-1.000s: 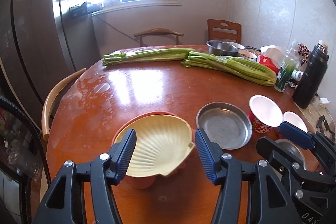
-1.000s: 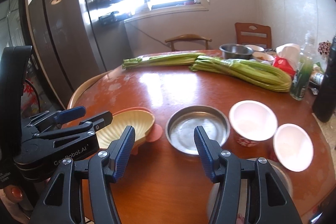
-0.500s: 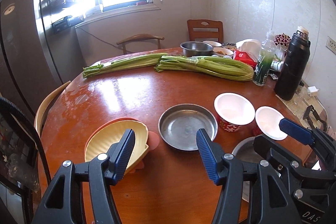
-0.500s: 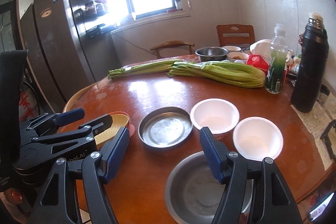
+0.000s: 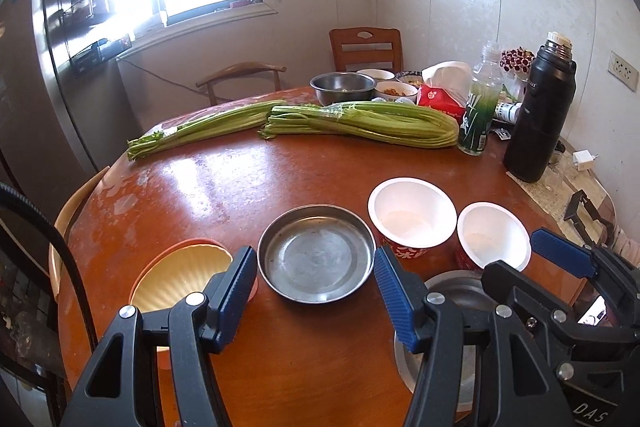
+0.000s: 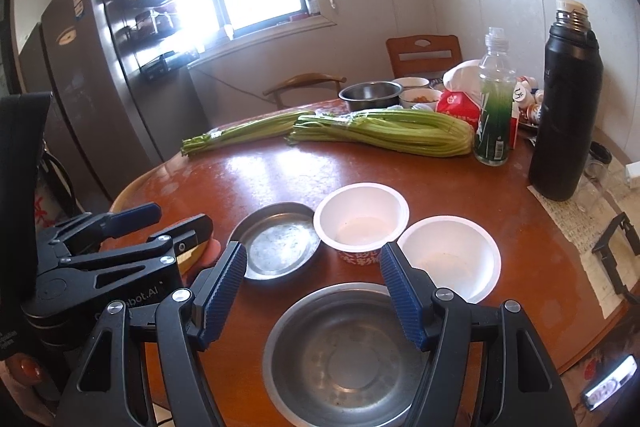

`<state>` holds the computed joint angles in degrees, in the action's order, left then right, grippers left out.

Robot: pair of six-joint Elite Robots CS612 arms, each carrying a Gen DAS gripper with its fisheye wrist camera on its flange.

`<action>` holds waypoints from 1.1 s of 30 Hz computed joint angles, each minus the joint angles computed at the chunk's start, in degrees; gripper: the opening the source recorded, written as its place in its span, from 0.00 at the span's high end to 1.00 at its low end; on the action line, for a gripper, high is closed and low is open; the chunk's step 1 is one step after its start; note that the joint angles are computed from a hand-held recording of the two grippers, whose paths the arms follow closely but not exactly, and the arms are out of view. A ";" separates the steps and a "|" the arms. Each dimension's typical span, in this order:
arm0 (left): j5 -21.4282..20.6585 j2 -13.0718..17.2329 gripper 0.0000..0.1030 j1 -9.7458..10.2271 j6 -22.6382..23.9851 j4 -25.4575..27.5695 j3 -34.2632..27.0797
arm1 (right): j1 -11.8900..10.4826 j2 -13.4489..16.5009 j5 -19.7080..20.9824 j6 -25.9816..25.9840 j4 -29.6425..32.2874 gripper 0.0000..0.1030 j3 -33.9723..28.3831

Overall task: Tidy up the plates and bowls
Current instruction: 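Move the left gripper to the rim of the silver metal tray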

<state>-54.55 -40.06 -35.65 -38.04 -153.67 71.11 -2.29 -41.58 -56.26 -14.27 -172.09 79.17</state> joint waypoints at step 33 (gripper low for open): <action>-17.53 8.48 0.41 8.52 4.83 16.15 -14.39 | 5.60 6.56 -5.76 -0.61 25.34 0.31 -13.10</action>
<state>-72.07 -31.59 -27.13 -33.20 -137.52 56.71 3.31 -35.02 -62.02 -14.88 -146.75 66.07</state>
